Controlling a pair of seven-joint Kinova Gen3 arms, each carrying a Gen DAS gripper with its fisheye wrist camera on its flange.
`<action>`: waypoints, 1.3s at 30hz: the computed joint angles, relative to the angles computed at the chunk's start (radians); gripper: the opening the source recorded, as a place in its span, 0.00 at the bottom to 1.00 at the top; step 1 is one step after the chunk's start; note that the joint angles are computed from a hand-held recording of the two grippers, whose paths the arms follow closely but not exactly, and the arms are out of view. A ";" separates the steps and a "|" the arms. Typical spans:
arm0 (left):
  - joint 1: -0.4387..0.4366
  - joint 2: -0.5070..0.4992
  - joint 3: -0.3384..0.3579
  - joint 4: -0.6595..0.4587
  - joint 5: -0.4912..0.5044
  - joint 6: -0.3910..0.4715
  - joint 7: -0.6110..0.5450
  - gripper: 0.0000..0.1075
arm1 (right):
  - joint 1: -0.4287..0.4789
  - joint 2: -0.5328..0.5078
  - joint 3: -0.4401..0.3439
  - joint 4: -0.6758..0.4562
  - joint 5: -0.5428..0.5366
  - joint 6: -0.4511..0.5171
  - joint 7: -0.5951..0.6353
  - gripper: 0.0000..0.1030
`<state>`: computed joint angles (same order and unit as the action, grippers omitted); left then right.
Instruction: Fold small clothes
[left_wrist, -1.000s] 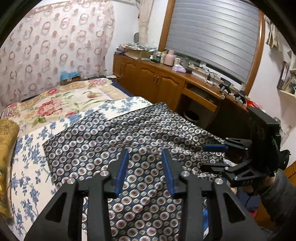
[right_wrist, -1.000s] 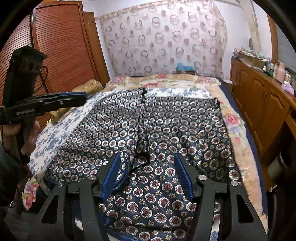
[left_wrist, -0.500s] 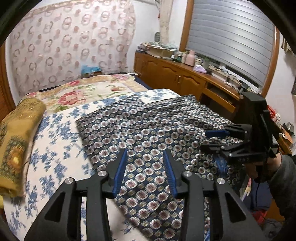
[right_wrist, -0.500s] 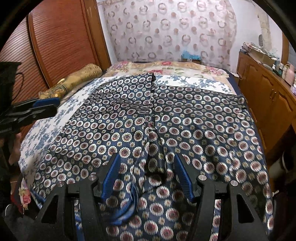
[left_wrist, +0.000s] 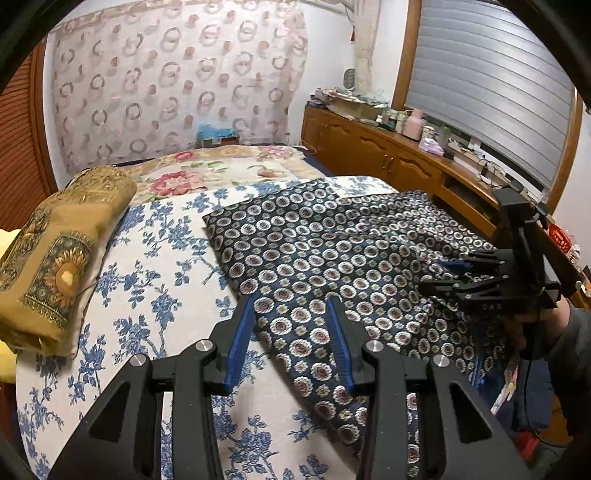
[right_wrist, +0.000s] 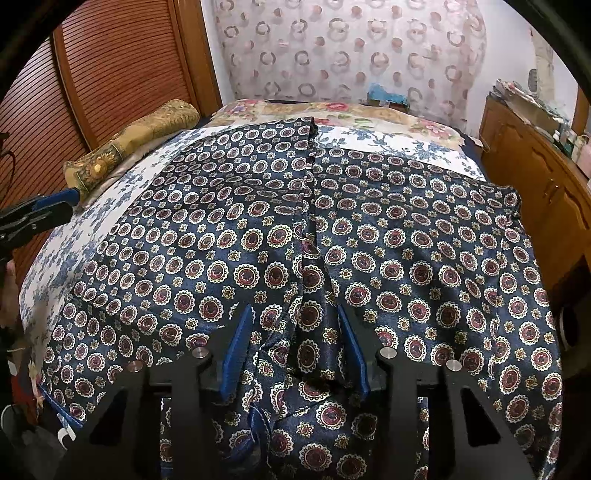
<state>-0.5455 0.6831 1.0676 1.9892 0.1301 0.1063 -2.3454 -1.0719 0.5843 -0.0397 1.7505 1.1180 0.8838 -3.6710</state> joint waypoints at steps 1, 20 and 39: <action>0.001 0.002 -0.003 -0.001 -0.001 0.001 0.000 0.38 | -0.003 0.002 -0.001 0.001 0.001 0.002 -0.002 0.45; 0.043 0.006 -0.045 -0.003 -0.018 0.000 0.019 0.40 | -0.128 -0.002 -0.028 0.033 0.047 0.199 -0.093 0.04; 0.112 0.004 -0.044 -0.007 0.021 0.037 -0.034 0.41 | -0.208 -0.055 -0.164 0.153 -0.101 0.463 -0.323 0.04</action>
<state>-0.4340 0.6872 1.0236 1.9820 0.1511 0.1432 -2.3796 -1.2798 0.5290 -0.2037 1.9031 1.0167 1.3466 -3.9944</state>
